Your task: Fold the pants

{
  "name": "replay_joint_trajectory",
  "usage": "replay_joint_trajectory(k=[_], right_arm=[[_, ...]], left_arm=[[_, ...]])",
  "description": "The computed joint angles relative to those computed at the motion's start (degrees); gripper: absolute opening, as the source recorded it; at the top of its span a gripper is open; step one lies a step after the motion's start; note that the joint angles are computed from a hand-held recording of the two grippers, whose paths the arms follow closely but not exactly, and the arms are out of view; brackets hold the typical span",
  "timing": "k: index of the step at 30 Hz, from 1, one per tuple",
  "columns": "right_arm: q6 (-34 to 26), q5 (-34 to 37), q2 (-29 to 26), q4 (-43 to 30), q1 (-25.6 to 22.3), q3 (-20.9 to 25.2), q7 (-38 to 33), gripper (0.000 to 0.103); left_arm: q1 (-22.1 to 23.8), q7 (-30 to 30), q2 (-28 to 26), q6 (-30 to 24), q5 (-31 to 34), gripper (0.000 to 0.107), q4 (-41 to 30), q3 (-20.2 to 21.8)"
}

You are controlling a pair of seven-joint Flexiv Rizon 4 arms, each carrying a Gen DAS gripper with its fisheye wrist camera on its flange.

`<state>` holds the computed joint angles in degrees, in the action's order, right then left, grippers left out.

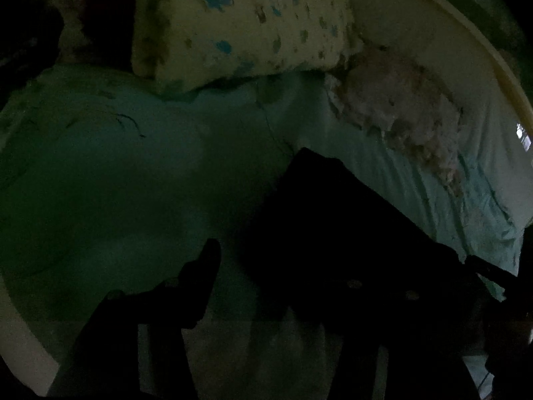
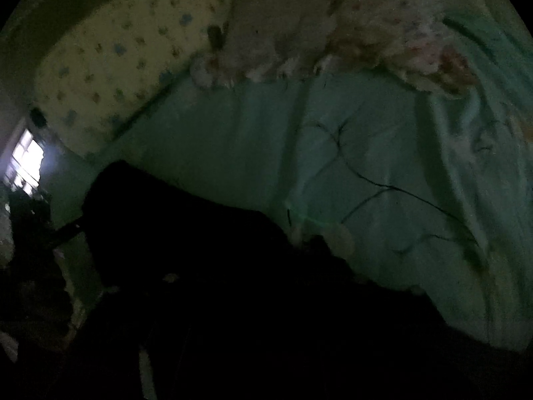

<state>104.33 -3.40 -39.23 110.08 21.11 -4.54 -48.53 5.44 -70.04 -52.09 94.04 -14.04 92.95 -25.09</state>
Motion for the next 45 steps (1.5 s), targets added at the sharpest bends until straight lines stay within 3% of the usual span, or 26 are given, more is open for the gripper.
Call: replay_joint_trajectory(k=[4,9,15,23,32,41,45], right_arm=[[5.42,4.60,3.09,6.34,4.32,-3.01,-0.54,0.060],[10.88,12.17,6.22,13.37,7.87,-4.00,-1.65,0.060],[15.56,20.69,8.63,19.44,10.48,-3.10,-2.43,0.060],[21.12,35.28,11.28,26.76,17.61,-3.74,-3.68,0.060],[25.24,54.73,12.15,31.22,26.37,-5.63,-6.16,0.060],[31.68,63.85,9.99,32.74,22.33,0.74,-4.37,0.060],[34.63,63.94,8.19,33.25,18.00,4.25,-1.67,0.060]], left_arm=[[-1.58,-1.73,2.66,4.88,1.47,0.054,3.13,2.57],[3.81,-2.49,4.50,7.14,6.46,0.059,7.12,-4.32],[3.92,-0.99,4.62,4.89,9.58,0.062,7.12,-8.48],[-0.86,5.80,3.35,0.47,9.57,0.065,5.48,-11.42],[-9.05,15.28,2.06,-4.58,6.86,0.068,2.23,-11.31],[-18.67,22.71,1.14,-13.45,2.49,0.071,-4.23,-7.57],[-23.65,24.81,0.14,-18.72,0.46,0.072,-9.27,-4.50]])
